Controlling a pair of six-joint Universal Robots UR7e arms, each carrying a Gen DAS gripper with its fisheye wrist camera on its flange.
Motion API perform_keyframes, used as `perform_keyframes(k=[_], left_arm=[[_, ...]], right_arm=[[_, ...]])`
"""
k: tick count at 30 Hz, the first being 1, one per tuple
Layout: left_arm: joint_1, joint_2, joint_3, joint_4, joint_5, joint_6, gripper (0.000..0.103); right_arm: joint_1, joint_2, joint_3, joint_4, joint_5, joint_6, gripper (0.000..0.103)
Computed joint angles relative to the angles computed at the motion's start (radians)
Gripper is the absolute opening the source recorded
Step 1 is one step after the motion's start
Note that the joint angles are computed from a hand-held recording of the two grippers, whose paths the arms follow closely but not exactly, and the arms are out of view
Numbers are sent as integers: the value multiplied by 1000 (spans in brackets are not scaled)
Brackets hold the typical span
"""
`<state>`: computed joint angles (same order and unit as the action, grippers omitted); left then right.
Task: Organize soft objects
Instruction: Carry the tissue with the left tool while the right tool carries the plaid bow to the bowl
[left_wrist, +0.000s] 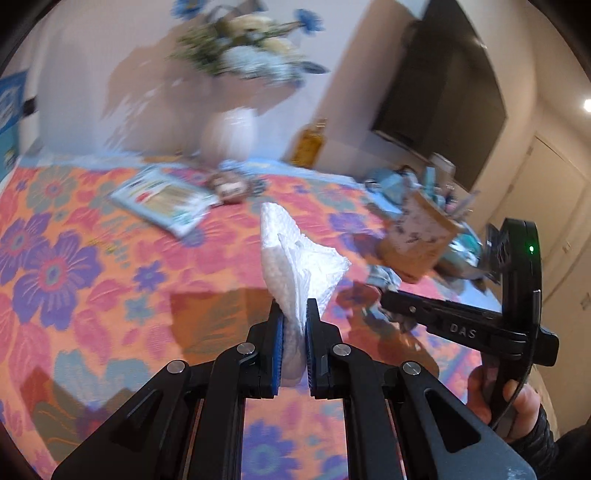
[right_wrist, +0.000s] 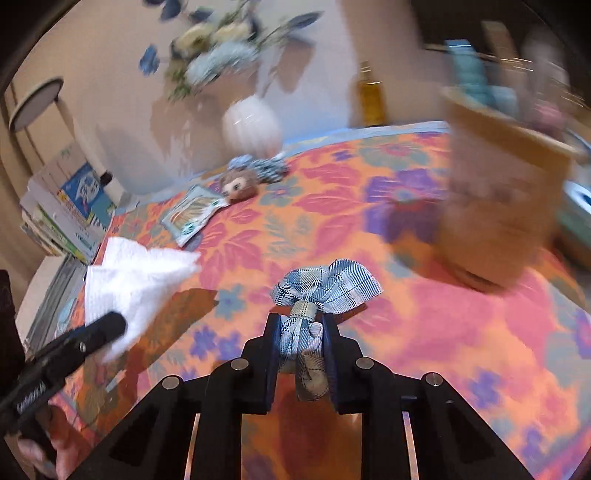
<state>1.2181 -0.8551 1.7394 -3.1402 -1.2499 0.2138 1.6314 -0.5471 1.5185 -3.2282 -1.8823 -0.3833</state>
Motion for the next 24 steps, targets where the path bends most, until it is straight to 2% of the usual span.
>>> perform_keyframes(k=[1, 7, 12, 17, 20, 24], left_arm=[[-9, 3, -1, 3, -10, 4, 7], [-78, 49, -16, 40, -74, 41, 7], [-142, 118, -71, 112, -110, 85, 7], [-204, 202, -184, 183, -138, 131, 7], [-237, 260, -270, 219, -133, 149, 7], [-274, 355, -403, 259, -69, 141, 7]], right_arm=[[-1, -28, 24, 13, -19, 6, 21], [-35, -163, 164, -78, -68, 61, 21], [-65, -260, 250, -179, -71, 74, 21], [-88, -332, 288, -251, -51, 85, 21], [-102, -364, 280, -279, -54, 87, 21], [-121, -382, 232, -274, -53, 91, 21]])
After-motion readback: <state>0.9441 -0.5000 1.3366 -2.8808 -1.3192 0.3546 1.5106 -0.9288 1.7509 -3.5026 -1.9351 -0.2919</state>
